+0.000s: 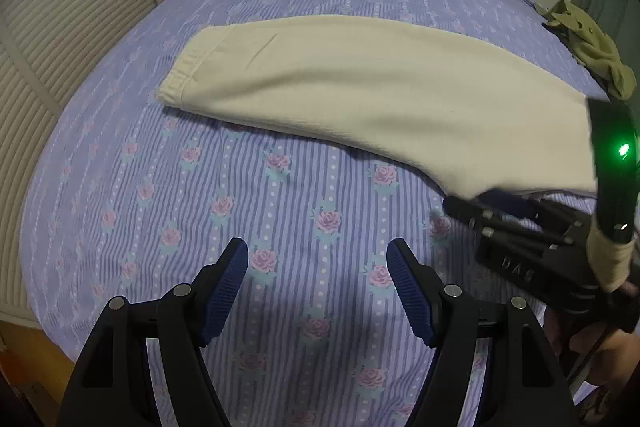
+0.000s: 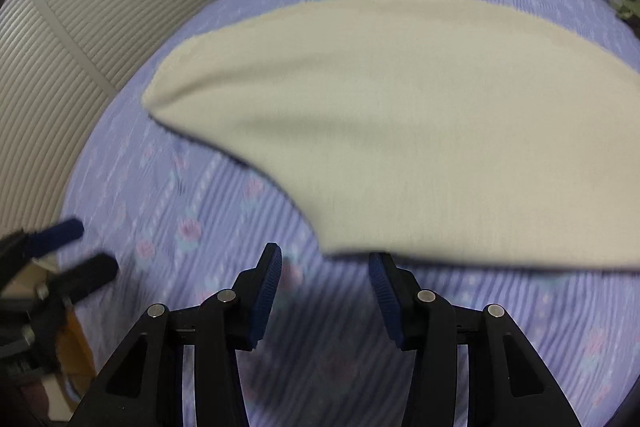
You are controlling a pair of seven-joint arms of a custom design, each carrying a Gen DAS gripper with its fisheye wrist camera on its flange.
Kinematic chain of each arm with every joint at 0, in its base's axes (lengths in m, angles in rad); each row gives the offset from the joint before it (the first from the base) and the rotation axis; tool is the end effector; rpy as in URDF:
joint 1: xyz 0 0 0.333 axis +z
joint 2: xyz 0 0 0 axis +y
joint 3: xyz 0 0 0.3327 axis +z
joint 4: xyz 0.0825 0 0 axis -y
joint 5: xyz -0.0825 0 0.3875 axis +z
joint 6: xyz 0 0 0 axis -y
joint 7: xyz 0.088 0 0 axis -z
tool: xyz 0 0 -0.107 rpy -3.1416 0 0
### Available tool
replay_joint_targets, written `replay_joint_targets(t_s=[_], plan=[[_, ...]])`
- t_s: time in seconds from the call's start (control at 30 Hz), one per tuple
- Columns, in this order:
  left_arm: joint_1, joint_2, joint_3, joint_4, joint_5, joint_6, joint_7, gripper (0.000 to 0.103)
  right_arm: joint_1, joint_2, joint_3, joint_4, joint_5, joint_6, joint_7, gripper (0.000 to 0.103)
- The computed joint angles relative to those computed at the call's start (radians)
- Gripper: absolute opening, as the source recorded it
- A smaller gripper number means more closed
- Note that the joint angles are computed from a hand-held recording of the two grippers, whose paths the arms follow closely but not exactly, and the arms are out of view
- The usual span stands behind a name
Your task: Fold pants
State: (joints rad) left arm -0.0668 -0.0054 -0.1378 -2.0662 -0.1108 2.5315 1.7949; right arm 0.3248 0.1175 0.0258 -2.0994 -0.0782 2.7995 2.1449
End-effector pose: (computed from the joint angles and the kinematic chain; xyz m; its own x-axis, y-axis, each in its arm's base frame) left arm 0.5763 -0.1185 0.5010 -0.3447 -0.9387 -0.0054 -0.8329 0.3085 -0.4594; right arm 0.5739 0.2133 0.4453 -0.0871 -0.9649 -0.2478 -0.8463 0.2029 -0.4925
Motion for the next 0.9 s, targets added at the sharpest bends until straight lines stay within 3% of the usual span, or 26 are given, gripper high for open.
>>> replay_joint_targets(t_s=[0.1,0.23,0.37,0.47,0.5,0.57,0.63,0.73,0.83,0.9], plan=[[0.001,0.0,0.001,0.0,-0.005,0.001,-0.011,0.071,0.014,0.001,-0.021,0.014,-0.091,0.025,0.064,0.048],[0.003,0.004,0.001,0.005,0.005,-0.004,-0.019,0.071,-0.011,0.035,0.001,0.037,0.001,-0.004,-0.029,0.048],[0.004,0.003,0.0,0.001,0.008,0.001,-0.015,0.071,0.013,0.059,-0.019,0.062,-0.047,-0.047,-0.033,0.046],[0.005,0.004,0.001,0.002,0.005,0.001,-0.012,0.071,0.02,0.064,-0.029,0.087,-0.077,-0.041,-0.037,0.03],[0.006,0.006,0.002,0.005,-0.003,-0.004,-0.009,0.071,0.029,0.069,-0.035,0.1,-0.102,-0.052,-0.028,0.018],[0.008,0.009,0.002,0.014,-0.015,-0.021,-0.005,0.071,0.033,0.065,-0.033,0.105,-0.113,-0.086,-0.029,0.012],[0.009,0.01,0.002,0.019,-0.008,-0.03,-0.009,0.071,0.033,0.057,-0.025,0.088,-0.09,-0.114,-0.004,0.012],[0.011,0.01,0.003,0.038,0.011,-0.055,-0.009,0.071,0.062,0.103,-0.034,0.149,-0.2,-0.189,0.059,0.013],[0.013,-0.004,0.005,0.054,-0.005,-0.077,0.033,0.071,0.055,0.093,-0.018,0.192,-0.132,-0.279,0.063,0.028],[0.013,-0.017,0.008,0.074,-0.015,-0.104,0.074,0.071,0.043,0.024,-0.003,0.146,-0.069,-0.283,0.071,0.033]])
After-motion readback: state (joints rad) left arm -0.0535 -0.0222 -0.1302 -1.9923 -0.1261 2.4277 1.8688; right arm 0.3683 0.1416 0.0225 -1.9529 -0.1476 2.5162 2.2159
